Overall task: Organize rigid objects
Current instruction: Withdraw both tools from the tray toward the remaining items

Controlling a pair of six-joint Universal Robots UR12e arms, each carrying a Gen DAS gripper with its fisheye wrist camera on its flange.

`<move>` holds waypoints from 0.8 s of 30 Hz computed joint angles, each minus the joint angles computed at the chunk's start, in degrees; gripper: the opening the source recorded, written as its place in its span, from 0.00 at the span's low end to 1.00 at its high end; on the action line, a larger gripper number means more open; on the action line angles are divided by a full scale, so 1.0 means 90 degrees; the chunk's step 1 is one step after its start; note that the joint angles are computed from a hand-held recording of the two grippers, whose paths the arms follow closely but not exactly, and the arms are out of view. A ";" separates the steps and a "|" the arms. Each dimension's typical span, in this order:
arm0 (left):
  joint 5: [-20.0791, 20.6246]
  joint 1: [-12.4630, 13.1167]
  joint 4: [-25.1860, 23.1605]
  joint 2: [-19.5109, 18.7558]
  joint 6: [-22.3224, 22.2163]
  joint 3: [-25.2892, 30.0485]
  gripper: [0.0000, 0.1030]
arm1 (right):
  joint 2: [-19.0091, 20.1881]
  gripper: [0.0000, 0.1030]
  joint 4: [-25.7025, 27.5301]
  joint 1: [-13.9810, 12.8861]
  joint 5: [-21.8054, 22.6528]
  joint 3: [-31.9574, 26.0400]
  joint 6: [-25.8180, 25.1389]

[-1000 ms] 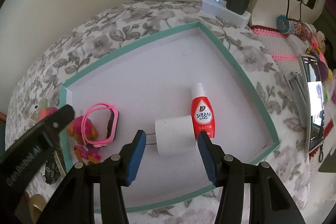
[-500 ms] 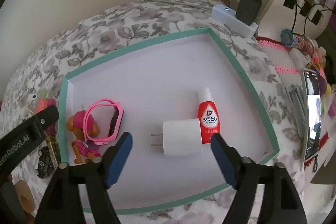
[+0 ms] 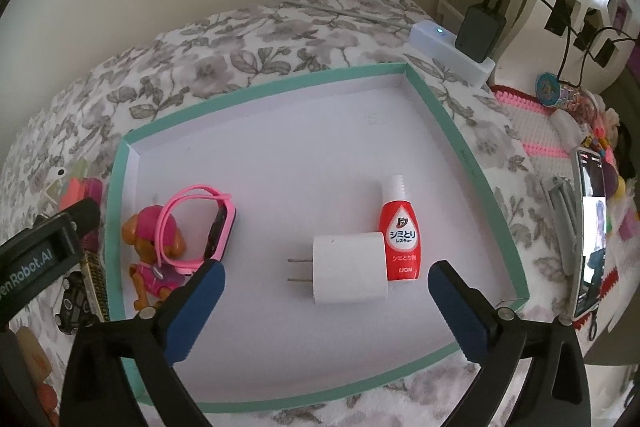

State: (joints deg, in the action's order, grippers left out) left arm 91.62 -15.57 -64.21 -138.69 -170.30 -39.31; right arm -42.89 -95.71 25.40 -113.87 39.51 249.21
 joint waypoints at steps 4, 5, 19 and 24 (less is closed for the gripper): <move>0.0013 0.0006 -0.0026 -0.0013 -0.0041 0.0018 0.91 | 0.0010 1.00 0.0009 0.0006 -0.0030 -0.0008 -0.0051; 0.0007 0.0008 -0.0039 -0.0015 -0.0050 0.0023 0.91 | 0.0014 1.00 0.0008 0.0008 -0.0030 -0.0012 -0.0066; -0.0237 0.0164 0.0685 0.0096 -0.0131 -0.0063 0.91 | -0.0030 1.00 -0.0509 0.0046 -0.0086 0.0065 -0.0238; -0.0291 0.0312 0.0892 0.0087 -0.0383 0.0038 0.91 | 0.0129 1.00 -0.0602 0.0091 -0.0117 -0.0225 -0.0514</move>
